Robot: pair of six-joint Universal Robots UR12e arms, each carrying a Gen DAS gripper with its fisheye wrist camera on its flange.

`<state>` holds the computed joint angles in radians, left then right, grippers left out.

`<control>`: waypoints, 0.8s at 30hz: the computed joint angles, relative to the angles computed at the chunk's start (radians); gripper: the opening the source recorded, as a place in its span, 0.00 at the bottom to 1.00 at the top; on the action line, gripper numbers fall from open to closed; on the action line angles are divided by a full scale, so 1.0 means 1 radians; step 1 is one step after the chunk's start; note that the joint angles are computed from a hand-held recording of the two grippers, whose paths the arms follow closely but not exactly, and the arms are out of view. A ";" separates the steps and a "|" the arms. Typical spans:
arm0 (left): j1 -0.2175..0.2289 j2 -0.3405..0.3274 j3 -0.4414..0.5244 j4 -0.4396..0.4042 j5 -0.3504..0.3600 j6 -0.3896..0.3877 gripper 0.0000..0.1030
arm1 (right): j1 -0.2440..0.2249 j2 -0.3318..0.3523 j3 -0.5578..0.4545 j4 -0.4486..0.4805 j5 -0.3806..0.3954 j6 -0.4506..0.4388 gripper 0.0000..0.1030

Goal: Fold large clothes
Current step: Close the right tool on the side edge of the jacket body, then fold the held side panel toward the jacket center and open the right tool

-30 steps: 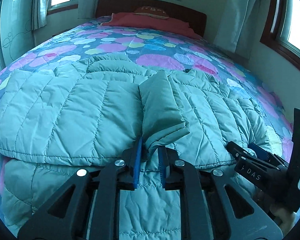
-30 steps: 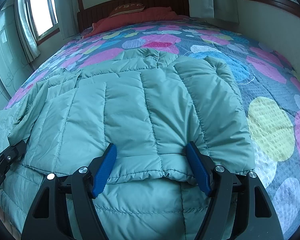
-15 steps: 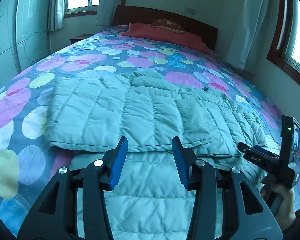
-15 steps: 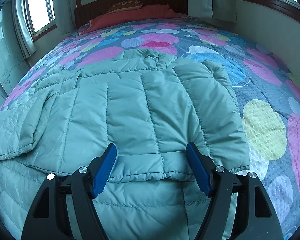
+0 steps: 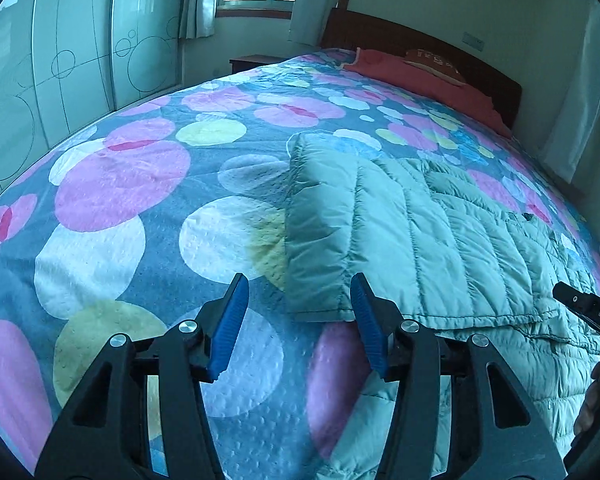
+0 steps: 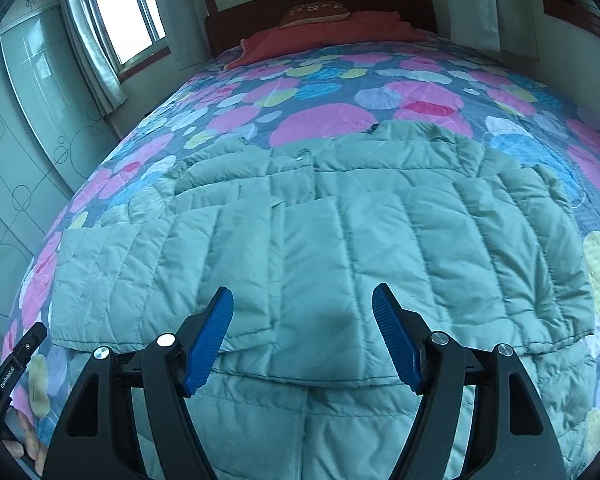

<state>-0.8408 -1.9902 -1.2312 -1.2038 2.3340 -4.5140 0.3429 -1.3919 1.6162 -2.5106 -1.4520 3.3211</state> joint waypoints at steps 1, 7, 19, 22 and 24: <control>0.002 0.003 -0.007 0.004 -0.004 -0.001 0.52 | 0.005 0.009 -0.009 0.004 0.001 -0.005 0.69; 0.009 0.009 -0.035 0.035 -0.022 0.000 0.53 | 0.022 0.046 -0.050 0.075 0.028 -0.018 0.43; 0.008 -0.006 -0.010 0.075 -0.004 0.041 0.59 | -0.010 0.003 0.000 -0.021 0.028 0.002 0.06; 0.012 -0.022 0.016 0.070 -0.010 0.071 0.59 | -0.024 -0.009 0.011 -0.038 -0.010 -0.012 0.06; 0.015 -0.034 0.033 0.069 -0.015 0.089 0.59 | -0.038 -0.015 0.017 -0.041 -0.023 -0.014 0.06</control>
<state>-0.8256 -2.0243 -1.1979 -1.1344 2.3192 -4.4247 0.3045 -1.4070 1.6334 -2.5515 -1.4753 3.3072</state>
